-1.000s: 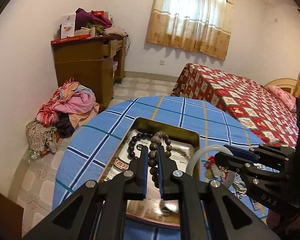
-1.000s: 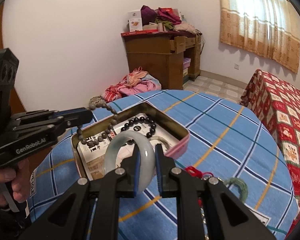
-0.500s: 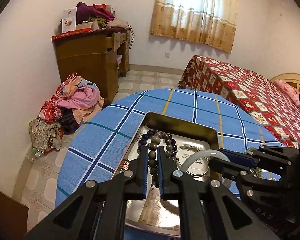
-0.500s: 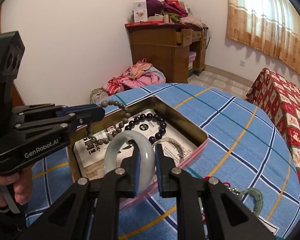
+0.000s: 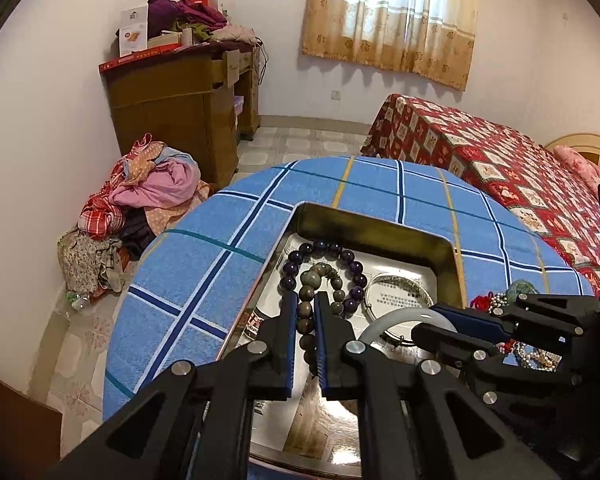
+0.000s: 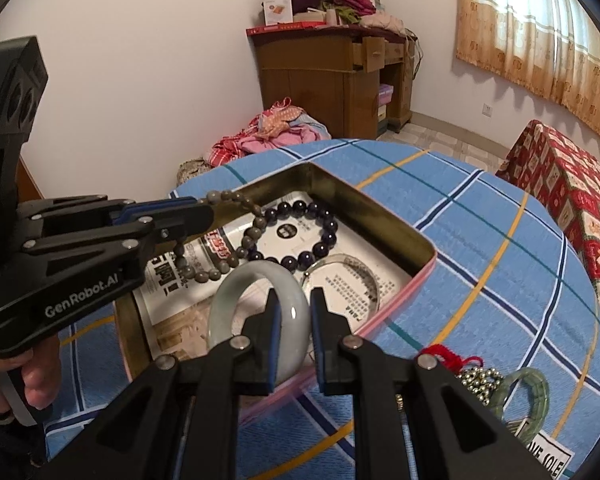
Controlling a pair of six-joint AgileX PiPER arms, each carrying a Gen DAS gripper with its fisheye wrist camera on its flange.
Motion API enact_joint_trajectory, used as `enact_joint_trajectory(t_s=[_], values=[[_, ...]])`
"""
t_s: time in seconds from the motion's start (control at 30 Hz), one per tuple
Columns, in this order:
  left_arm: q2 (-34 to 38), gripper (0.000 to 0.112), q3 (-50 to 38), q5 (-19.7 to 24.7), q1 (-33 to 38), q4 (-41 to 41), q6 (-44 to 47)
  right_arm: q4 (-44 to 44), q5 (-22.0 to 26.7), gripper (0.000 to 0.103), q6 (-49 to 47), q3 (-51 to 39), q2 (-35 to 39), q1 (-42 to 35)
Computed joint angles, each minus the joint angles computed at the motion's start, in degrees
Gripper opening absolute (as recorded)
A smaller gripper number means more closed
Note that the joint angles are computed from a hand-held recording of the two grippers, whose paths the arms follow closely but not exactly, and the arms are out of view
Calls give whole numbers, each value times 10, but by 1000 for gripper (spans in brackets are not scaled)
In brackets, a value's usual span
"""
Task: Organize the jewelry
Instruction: 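Lift both held items and carry them over the open tin, then lower both items into the tin and open both tools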
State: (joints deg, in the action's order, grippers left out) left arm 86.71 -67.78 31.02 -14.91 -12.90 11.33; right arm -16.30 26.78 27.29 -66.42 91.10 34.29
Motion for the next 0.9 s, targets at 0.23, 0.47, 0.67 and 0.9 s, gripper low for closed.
enact_joint_trajectory(t_s=[0.23,0.47,0.67,0.9], values=[[8,8,-1,4,1,3,1,-9,0,16,14,2,3,4],[18,8,-6,7,-4,14,-11,-19,6,17,24,-3,8,8],[16,9,-4,8,-8,11,-14,-13,2,20,26,0,4,6],[-20,68,11,-14,-12,24,-44,-64,-8,50,87,20,-22,15]])
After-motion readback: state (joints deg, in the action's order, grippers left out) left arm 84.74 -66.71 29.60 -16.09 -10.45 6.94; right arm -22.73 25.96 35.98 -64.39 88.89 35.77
